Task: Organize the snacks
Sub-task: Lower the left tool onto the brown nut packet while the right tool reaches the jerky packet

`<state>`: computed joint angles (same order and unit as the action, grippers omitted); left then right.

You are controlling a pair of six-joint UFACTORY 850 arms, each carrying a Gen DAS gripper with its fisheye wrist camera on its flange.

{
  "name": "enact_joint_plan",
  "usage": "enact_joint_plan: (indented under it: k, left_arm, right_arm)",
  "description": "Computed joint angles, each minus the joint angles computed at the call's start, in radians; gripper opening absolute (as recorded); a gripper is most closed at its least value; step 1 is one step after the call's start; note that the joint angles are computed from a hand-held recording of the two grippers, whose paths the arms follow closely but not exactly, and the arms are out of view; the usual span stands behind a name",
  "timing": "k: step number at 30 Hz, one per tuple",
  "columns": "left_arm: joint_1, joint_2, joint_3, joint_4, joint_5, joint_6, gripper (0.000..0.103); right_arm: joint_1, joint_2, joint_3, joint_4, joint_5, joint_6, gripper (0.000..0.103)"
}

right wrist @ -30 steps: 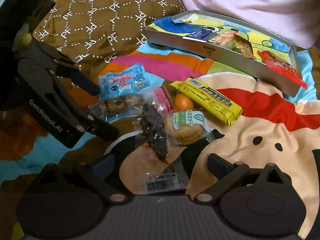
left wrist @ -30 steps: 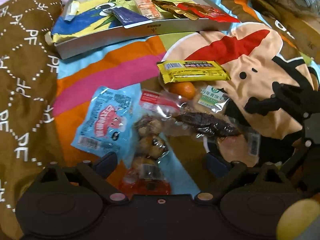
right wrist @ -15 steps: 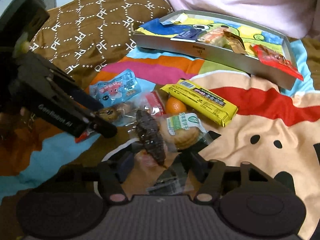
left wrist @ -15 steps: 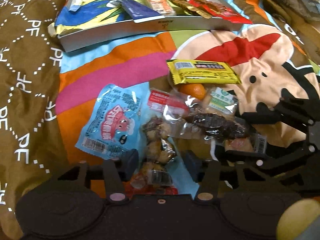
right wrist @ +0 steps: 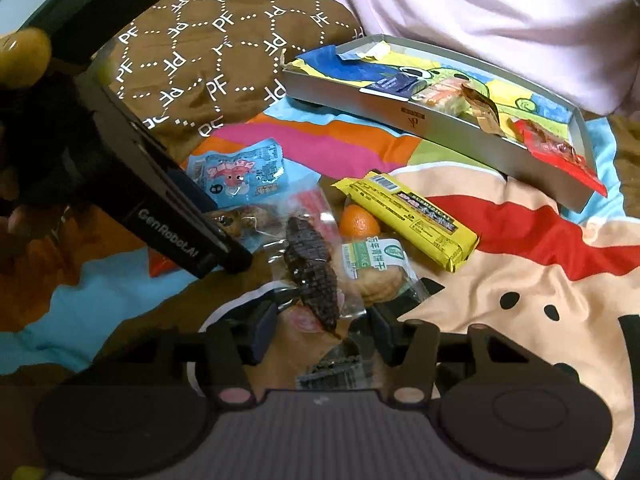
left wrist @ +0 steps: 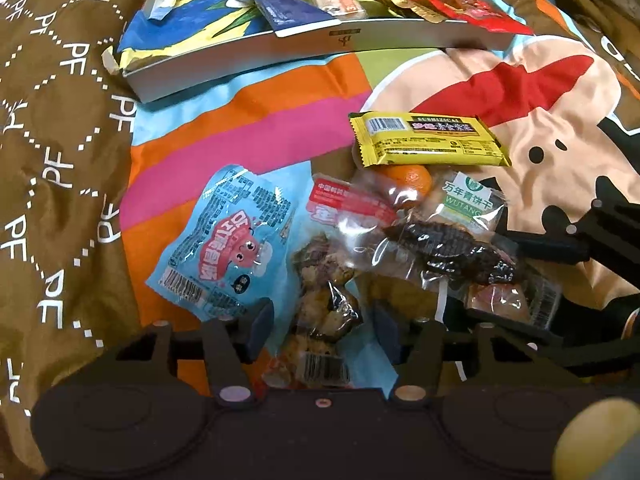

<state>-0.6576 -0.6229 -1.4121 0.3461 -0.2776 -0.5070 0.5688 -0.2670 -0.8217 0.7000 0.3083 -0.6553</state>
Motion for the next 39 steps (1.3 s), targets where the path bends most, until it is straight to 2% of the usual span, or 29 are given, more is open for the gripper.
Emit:
enact_joint_plan:
  k: [3, 13, 16, 20, 28, 31, 36, 39]
  left_arm:
    - [-0.002, 0.000, -0.003, 0.012, -0.007, -0.038, 0.054]
    - [-0.025, 0.018, 0.036, 0.254, 0.009, -0.287, 0.048]
    - [-0.026, 0.030, 0.061, 0.350, 0.042, -0.373, 0.047]
    - [-0.024, 0.042, 0.077, 0.348, 0.058, -0.378, 0.046]
    - [-0.058, 0.044, 0.071, 0.513, -0.008, -0.487, 0.042]
    - [-0.064, 0.041, 0.065, 0.519, -0.028, -0.473, 0.042]
    - [-0.050, 0.034, 0.056, 0.452, -0.005, -0.404, 0.047]
    - [-0.041, 0.014, 0.033, 0.402, -0.019, -0.359, 0.062]
  right_arm:
    - [0.013, 0.000, 0.001, 0.064, 0.018, -0.079, 0.053]
    - [0.057, -0.013, 0.000, 0.229, 0.096, -0.312, 0.052]
    - [0.066, -0.019, -0.002, 0.249, 0.112, -0.343, 0.052]
    - [0.065, -0.020, -0.001, 0.238, 0.123, -0.345, 0.051]
    - [0.118, -0.040, 0.013, 0.301, 0.286, -0.519, 0.051]
    - [0.127, -0.050, 0.014, 0.304, 0.323, -0.554, 0.051]
    - [0.129, -0.052, 0.015, 0.312, 0.351, -0.571, 0.051]
    - [0.132, -0.053, 0.017, 0.312, 0.361, -0.576, 0.051]
